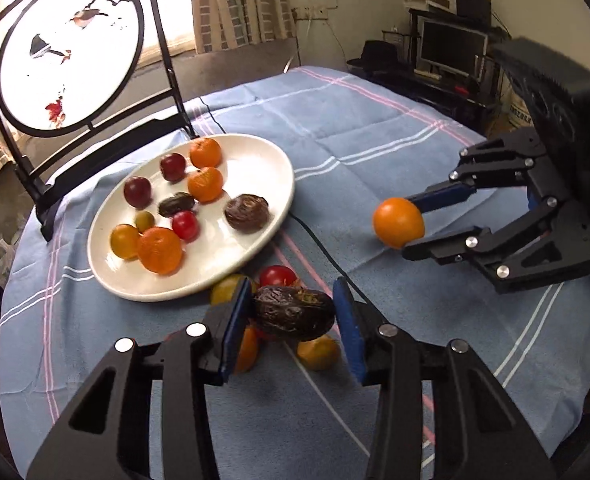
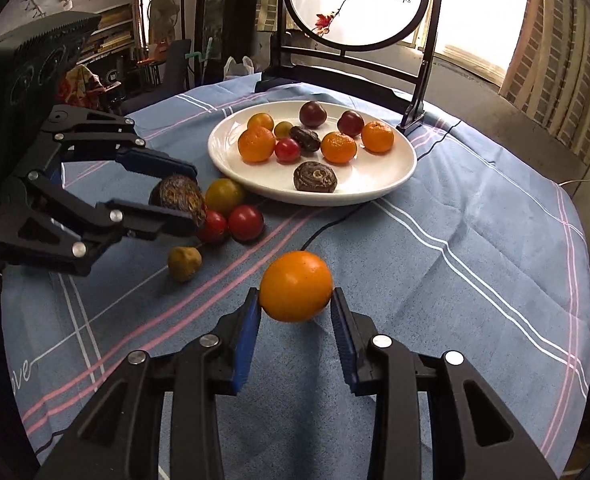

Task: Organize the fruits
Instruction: 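Lower the date onto the plate with the left gripper while the right lowers the orange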

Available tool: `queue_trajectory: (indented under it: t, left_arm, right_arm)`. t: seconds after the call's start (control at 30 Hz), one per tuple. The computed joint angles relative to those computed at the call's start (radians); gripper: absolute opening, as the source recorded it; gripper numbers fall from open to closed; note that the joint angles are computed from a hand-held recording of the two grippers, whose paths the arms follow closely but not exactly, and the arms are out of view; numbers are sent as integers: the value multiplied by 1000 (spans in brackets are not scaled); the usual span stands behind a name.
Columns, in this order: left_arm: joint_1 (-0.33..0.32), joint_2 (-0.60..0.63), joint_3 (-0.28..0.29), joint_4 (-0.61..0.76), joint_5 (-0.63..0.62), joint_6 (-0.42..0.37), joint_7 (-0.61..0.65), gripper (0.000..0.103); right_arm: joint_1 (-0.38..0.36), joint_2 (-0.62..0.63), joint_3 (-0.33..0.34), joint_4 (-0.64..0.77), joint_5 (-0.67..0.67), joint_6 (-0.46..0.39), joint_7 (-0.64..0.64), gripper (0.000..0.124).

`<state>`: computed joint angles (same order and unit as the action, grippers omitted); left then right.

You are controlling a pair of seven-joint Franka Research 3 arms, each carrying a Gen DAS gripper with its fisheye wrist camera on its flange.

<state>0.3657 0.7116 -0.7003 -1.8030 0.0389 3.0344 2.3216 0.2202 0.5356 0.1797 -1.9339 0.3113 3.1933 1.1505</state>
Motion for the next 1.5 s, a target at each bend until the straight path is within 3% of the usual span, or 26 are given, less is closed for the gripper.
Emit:
queue_trajectory:
  t: [0.07, 0.13, 0.2, 0.27, 0.4, 0.5, 0.63, 0.87, 0.97, 1.5]
  left_arm:
    - [18, 0, -12, 14, -16, 26, -16, 41]
    - [1, -5, 13, 36, -21, 67, -66, 41]
    - [-56, -9, 83, 77, -17, 101, -145, 41]
    - [-129, 3, 167, 147, -14, 100, -227, 41]
    - [-303, 49, 370, 290, 8, 112, -390, 41]
    - [-355, 101, 430, 390, 33, 83, -462, 41]
    - [-368, 176, 431, 504, 69, 25, -518, 41]
    - [-413, 264, 479, 637, 135, -44, -573, 41]
    - [-404, 284, 461, 665, 139, -68, -569, 41]
    - [-430, 307, 494, 702, 166, -84, -591, 41]
  right_arm:
    - [-5, -3, 11, 7, 7, 15, 4, 36]
    - [-24, -3, 36, 20, 13, 32, 5, 36]
    - [-3, -2, 17, 42, 17, 52, 24, 36]
    - [-22, 13, 39, 83, 20, 59, 35, 36]
    - [37, 67, -30, 204, 32, 48, 97, 36]
    - [69, 131, -72, 316, 41, 18, 151, 36]
    - [47, 210, -44, 436, 39, -12, 180, 36]
    - [95, 309, -115, 599, 9, -114, 248, 36]
    - [95, 329, -117, 629, -2, -132, 263, 36]
    - [99, 366, -130, 692, -44, -182, 309, 36]
